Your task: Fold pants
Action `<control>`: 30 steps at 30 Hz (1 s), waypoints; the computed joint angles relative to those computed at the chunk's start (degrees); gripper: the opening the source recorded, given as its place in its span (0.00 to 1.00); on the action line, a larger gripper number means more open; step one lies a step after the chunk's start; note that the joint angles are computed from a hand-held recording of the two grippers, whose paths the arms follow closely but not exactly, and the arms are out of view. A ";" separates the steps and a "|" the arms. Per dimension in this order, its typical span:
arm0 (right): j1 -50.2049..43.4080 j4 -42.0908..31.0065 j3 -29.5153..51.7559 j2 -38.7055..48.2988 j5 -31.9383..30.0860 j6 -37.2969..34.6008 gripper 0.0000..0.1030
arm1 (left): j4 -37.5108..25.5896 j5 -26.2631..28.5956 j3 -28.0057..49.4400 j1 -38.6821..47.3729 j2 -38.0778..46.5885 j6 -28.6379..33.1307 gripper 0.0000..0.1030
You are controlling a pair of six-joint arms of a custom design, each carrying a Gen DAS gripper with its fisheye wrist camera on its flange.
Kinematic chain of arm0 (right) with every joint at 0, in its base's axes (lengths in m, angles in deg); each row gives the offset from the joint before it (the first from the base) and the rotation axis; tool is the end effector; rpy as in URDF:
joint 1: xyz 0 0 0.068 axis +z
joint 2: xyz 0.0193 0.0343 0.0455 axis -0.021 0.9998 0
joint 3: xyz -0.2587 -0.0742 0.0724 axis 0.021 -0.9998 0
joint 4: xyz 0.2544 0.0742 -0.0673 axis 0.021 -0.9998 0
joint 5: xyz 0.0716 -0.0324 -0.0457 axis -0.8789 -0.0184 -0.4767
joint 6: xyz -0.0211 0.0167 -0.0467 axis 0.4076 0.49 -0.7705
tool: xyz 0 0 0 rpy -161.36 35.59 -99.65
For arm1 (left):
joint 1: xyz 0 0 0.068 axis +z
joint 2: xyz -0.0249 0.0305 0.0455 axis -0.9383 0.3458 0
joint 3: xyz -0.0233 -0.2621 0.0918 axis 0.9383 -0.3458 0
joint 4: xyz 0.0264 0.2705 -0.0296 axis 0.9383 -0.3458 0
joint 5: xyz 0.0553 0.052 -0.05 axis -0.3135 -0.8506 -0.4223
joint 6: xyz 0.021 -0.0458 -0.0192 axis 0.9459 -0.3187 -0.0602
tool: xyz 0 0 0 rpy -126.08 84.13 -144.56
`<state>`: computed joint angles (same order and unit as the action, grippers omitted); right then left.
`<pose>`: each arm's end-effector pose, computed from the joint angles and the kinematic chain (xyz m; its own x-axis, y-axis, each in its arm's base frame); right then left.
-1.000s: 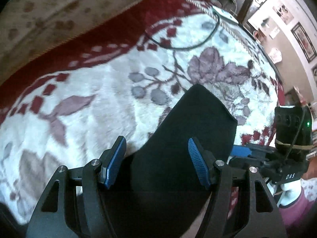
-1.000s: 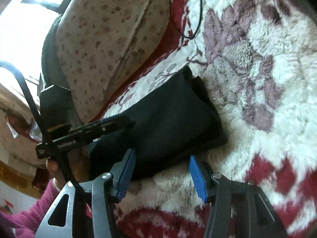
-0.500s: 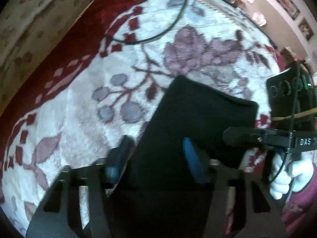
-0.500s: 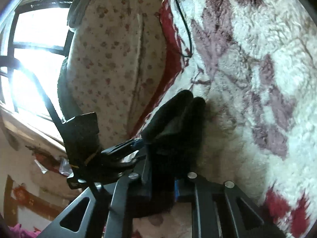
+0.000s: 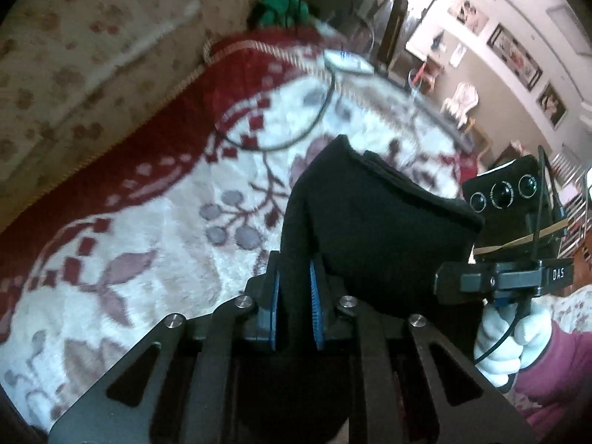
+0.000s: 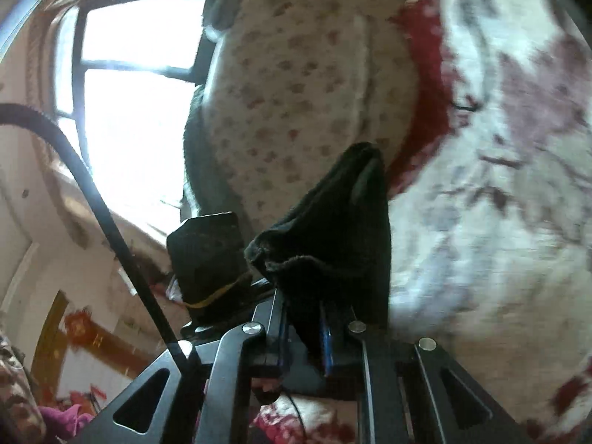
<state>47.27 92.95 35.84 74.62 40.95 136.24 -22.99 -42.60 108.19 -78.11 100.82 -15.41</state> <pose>0.1951 0.2092 0.1570 -0.5876 0.7269 -0.3554 -0.1172 0.3581 0.9263 0.4304 -0.0880 0.2517 -0.5403 0.5952 -0.5948 0.8413 0.3959 -0.3681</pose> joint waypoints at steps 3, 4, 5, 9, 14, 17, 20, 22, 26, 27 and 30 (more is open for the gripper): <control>0.38 -4.96 5.13 -0.98 -2.87 -3.33 0.13 | -2.52 3.09 1.11 4.03 -1.75 0.75 0.12; 0.54 -6.36 7.65 -0.43 -4.23 -4.51 0.13 | -3.51 3.79 1.43 5.53 -2.27 1.43 0.12; 0.60 -7.43 9.81 0.35 -5.41 -5.41 0.13 | -4.42 4.43 1.91 7.01 -2.55 2.09 0.12; 1.16 -12.06 20.33 5.52 -10.79 -8.80 0.13 | -7.89 6.96 3.81 14.52 -2.81 4.47 0.12; 2.39 -16.69 35.17 17.04 -17.98 -10.54 0.13 | -9.36 6.74 4.56 23.21 -0.34 5.54 0.12; 2.78 -20.49 44.31 24.67 -22.06 -10.54 0.12 | -7.53 5.41 3.31 28.72 1.10 4.28 0.12; 2.72 -25.49 54.92 34.29 -26.33 -9.52 0.12 | -4.48 3.37 2.55 34.26 3.14 1.00 0.12; 2.67 -28.77 62.24 41.09 -28.84 -8.13 0.12 | -4.40 2.43 4.56 37.77 5.97 -1.20 0.12; 3.64 -42.10 74.38 47.85 -28.61 -11.85 0.16 | -3.95 1.70 5.45 42.24 7.97 -3.19 0.12; 3.80 -45.66 76.58 47.88 -29.05 -13.47 0.19 | -3.47 1.56 4.49 42.96 7.36 -2.70 0.12; 2.24 -44.65 74.10 44.82 -31.56 -12.07 0.23 | -1.33 1.52 -0.46 43.58 3.42 -0.88 0.12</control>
